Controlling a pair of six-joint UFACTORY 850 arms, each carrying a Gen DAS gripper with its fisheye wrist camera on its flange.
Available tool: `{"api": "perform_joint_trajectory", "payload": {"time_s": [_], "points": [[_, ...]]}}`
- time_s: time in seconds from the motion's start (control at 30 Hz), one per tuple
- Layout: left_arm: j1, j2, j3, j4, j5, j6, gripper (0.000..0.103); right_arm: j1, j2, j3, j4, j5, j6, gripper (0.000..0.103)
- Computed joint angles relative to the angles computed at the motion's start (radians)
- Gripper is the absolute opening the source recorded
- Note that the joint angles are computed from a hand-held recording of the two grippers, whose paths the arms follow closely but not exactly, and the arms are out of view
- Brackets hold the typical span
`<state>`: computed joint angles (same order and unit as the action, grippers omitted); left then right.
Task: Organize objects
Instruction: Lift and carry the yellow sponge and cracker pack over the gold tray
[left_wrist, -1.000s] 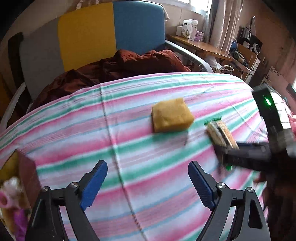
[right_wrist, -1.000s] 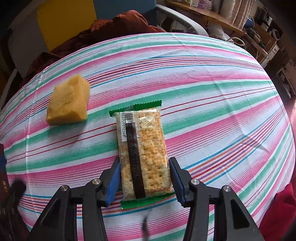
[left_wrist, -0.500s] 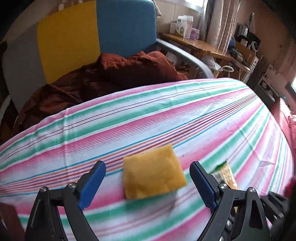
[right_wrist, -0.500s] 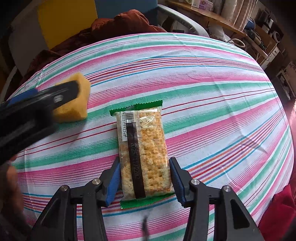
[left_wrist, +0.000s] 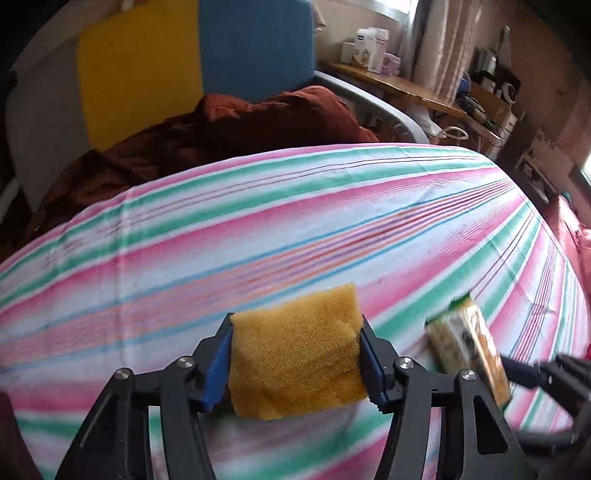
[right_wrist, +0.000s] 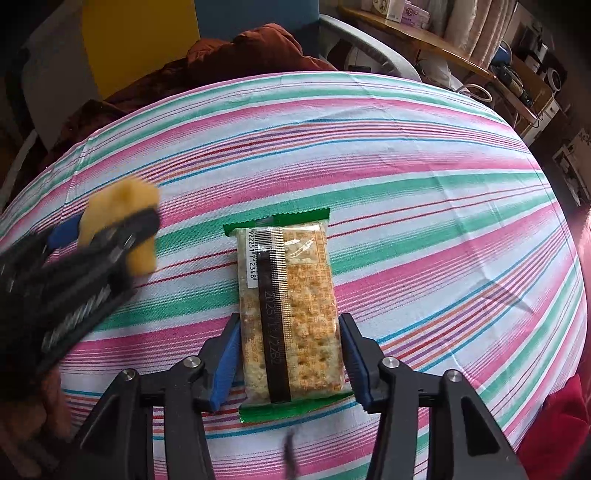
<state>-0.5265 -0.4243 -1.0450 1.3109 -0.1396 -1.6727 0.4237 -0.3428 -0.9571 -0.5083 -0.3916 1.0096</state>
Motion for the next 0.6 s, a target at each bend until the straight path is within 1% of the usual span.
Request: {"api": "perform_joint_trajectory", "payload": {"time_s": [0.1, 0.17, 0.23, 0.33, 0.43, 0.5, 0.6], "points": [[-0.019, 0.081, 0.108, 0.182, -0.033, -0.223, 0.059, -0.004, -0.009, -0.010, 0.002, 0.002, -0.012, 0.049], [-0.043, 0.129, 0.175, 0.264, -0.070, -0.328, 0.060, -0.004, -0.016, -0.018, -0.005, 0.001, -0.003, 0.051], [-0.073, 0.192, 0.261, 0.376, -0.111, -0.478, 0.060, -0.007, -0.020, -0.023, -0.001, 0.003, -0.004, 0.051], [-0.120, 0.290, 0.387, 0.496, -0.164, -0.669, 0.060, -0.007, -0.029, -0.035, -0.013, -0.005, 0.003, 0.051], [-0.162, 0.343, 0.467, 0.596, -0.229, -0.804, 0.060, -0.007, -0.039, -0.047, -0.018, -0.010, 0.008, 0.051], [-0.181, 0.349, 0.489, 0.635, -0.263, -0.839, 0.060, -0.007, -0.044, -0.056, -0.021, -0.015, 0.011, 0.051], [-0.175, 0.343, 0.487, 0.664, -0.263, -0.873, 0.060, 0.001, -0.054, -0.070, -0.061, -0.030, 0.034, 0.049]]}}
